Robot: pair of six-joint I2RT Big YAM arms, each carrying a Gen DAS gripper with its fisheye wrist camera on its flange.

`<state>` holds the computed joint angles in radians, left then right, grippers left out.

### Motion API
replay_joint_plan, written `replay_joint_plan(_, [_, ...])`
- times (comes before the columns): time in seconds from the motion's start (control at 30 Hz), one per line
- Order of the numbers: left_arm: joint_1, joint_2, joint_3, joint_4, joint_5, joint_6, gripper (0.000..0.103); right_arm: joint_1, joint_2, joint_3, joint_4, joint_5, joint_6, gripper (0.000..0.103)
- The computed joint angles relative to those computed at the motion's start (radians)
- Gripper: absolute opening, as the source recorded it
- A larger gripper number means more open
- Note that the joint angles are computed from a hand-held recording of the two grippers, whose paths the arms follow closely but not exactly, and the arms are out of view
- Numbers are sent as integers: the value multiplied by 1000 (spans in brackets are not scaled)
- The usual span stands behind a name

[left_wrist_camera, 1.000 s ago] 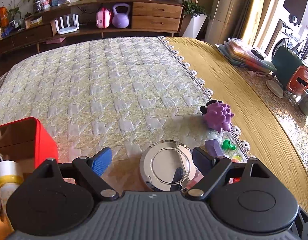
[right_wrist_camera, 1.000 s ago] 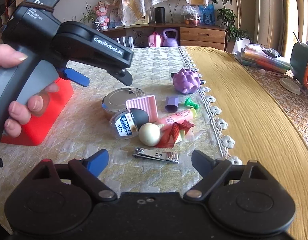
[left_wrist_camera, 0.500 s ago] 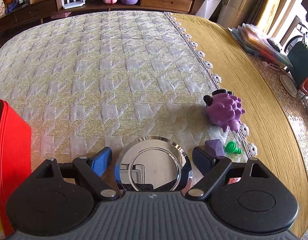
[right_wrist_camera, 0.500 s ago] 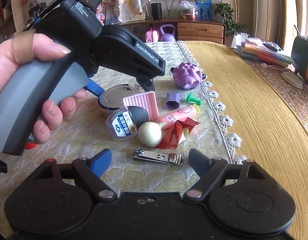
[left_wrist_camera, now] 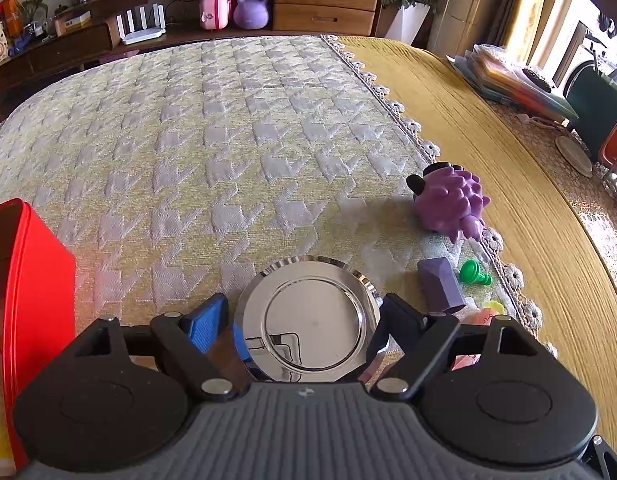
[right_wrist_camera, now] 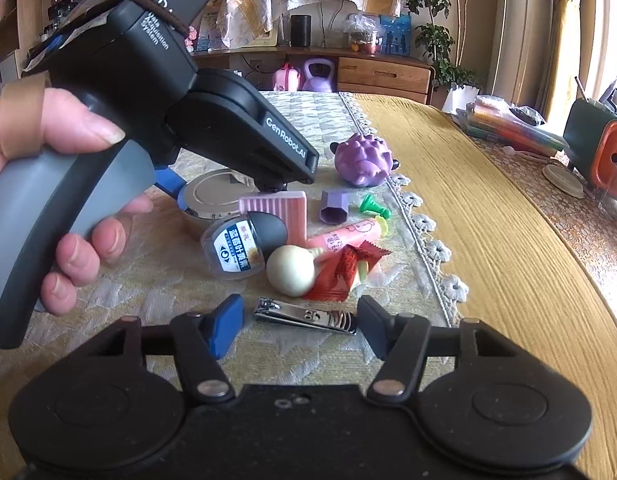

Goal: Organize rigid objects
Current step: 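Close left gripper on silver round tin while right gripper grasps nail clipper, then carry silver tin in left tool and clipper in right tool over red tin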

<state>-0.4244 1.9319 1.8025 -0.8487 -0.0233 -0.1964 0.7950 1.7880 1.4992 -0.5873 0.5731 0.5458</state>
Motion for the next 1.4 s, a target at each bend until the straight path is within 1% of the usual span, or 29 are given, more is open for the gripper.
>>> replay_joint_plan(0.03, [2,-6,-8,6,0,-2,78,0,-1,-3,4,3,0,57])
replay_joint_plan(0.13, [6,-14,-18,8,3,1,78,3,-3,-8,10,12,0,56])
replay_joint_plan(0.2, [8,-23,-31,10,-8,-5,78,6,-7,-11,10,13,7,56])
replay_joint_plan(0.37, [19,-42,-47,8,0,-21,77,13,-16,-17,3,19,17,55])
replay_joint_plan(0.57, [23,-84,-87,12,-8,-9,77,17,-40,-36,-1,17,47,55])
replay_joint_plan(0.7, [31,-125,-126,16,2,-10,77,27,-57,-42,-10,30,50,55])
replay_joint_plan(0.9, [41,-196,-180,14,23,7,77,48,-77,-35,-19,43,41,55])
replay_joint_plan(1.1, [57,-264,-220,-7,31,29,77,67,-92,-7,-27,41,18,55])
replay_joint_plan(1.27, [84,-318,-252,-22,38,47,77,83,-88,39,-42,26,-6,55])
replay_joint_plan(1.4, [119,-360,-276,-29,50,64,77,99,-70,86,-41,16,-45,55])
